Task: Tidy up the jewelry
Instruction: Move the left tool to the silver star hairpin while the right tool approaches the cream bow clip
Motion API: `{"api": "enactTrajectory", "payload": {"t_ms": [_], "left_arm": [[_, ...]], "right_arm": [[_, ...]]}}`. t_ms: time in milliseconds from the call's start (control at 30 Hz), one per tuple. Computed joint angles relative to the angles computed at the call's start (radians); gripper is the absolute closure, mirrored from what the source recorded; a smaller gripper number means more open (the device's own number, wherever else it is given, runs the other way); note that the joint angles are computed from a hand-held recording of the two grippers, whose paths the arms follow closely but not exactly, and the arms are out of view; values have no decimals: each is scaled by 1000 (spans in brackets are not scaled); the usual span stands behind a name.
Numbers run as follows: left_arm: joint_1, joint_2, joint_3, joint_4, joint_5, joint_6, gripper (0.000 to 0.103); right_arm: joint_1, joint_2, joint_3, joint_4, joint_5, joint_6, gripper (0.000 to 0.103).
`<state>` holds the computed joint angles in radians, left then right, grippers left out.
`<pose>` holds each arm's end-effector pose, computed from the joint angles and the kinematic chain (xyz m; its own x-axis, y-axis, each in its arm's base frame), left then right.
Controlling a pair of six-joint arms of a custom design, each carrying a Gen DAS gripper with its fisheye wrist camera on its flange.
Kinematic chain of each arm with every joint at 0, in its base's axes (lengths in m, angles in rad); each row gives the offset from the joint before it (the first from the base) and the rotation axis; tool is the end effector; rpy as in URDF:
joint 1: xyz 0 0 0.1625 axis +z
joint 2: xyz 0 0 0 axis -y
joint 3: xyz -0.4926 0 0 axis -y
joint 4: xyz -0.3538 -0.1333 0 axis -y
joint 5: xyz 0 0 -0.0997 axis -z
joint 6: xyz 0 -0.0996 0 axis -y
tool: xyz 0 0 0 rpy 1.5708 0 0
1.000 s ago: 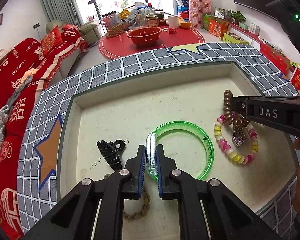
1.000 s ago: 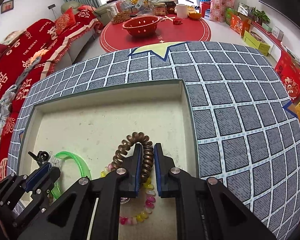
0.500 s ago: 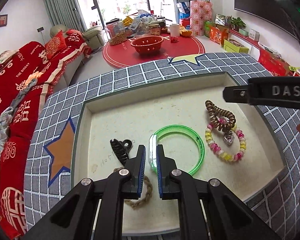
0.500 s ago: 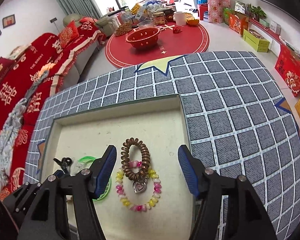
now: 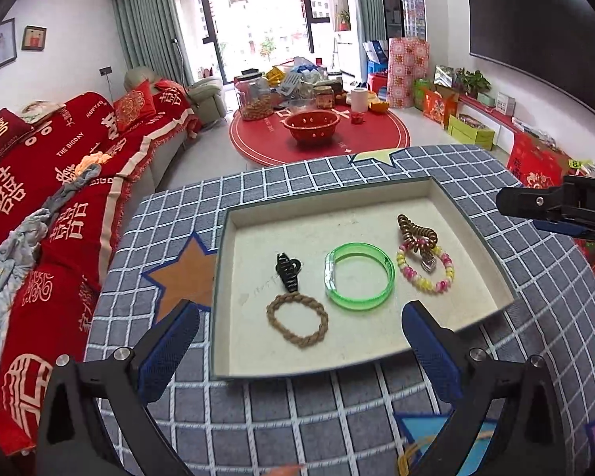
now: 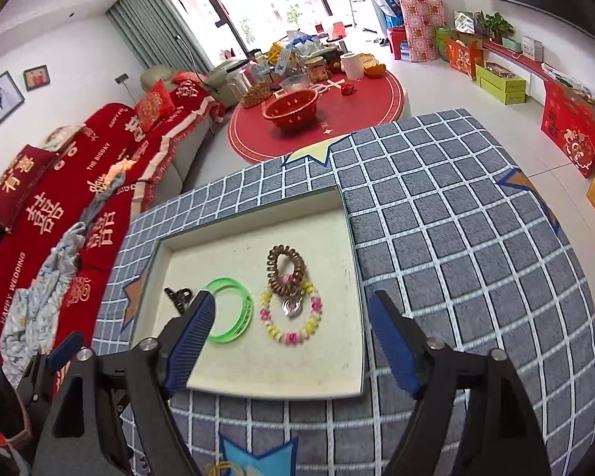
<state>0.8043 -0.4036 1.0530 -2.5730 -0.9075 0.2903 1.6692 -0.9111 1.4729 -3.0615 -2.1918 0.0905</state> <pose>-0.4532 -0.7512 0.1028 -0.4989 0.5703 -0.6525 0.8284 0.5351 -0.1657 0.1463 -0.7150 0.3946 -0.8570 0.4362 0.2745 0.0187 0.5587 -0.8292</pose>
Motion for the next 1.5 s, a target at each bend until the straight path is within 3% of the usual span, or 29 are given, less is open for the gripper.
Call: {"api": "enactTrajectory", "payload": {"t_ms": [133, 167, 300, 500, 800, 1200, 1500], "left_arm": [[2, -71, 102, -16, -32, -24, 0], [3, -86, 127, -23, -29, -28, 0], [9, -145, 216, -31, -51, -52, 0], [0, -223, 362, -118, -54, -60, 0], [-3, -306, 531, -180, -67, -63, 0], [4, -333, 630, -143, -86, -109, 0], [-4, -324, 645, -118, -106, -104, 0]], "right_arm": [[31, -22, 69, -89, -20, -36, 12], [41, -27, 88, -117, -26, -48, 0], [88, -29, 162, -289, -74, -128, 0], [127, -56, 251, -352, -85, -102, 0], [168, -67, 356, -328, -144, -39, 0], [142, -58, 447, -207, -165, 119, 0], [103, -57, 445, -97, -158, 96, 0]]}}
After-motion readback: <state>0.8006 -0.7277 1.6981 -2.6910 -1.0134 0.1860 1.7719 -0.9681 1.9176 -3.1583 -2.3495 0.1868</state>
